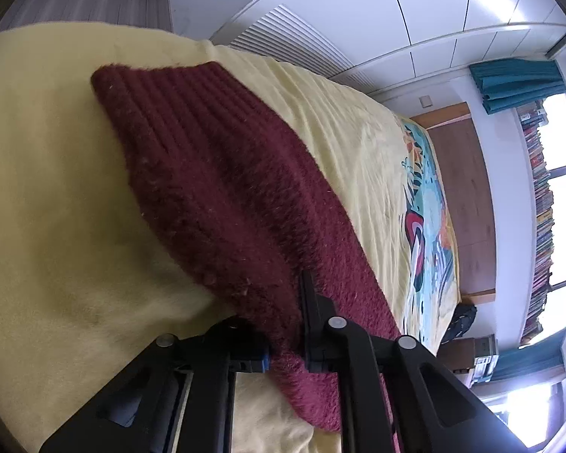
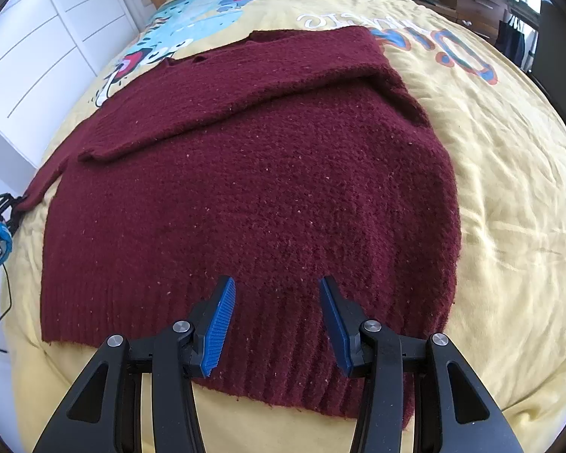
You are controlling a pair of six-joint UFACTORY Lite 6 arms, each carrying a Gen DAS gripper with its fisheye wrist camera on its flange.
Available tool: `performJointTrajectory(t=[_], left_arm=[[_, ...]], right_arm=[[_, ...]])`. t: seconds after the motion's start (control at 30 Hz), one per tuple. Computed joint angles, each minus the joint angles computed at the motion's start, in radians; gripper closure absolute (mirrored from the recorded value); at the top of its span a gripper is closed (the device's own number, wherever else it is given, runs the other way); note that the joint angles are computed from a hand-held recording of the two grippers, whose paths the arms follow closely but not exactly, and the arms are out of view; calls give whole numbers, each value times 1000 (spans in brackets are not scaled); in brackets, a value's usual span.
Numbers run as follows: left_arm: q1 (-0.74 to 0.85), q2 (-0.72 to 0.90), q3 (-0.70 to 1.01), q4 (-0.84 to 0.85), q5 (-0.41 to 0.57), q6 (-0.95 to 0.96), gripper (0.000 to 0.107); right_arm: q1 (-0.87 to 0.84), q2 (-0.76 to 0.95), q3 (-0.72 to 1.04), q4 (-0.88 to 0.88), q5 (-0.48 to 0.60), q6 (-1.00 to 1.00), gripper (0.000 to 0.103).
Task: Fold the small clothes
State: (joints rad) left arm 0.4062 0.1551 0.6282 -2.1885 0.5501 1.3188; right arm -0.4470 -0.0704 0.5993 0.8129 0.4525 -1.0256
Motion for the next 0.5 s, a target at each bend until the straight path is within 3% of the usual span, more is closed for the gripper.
performJointTrajectory(t=[0.5], left_arm=[[-214, -59, 151, 0, -185, -121, 100]], right_arm=[[-170, -36, 0, 43, 97, -141, 54]])
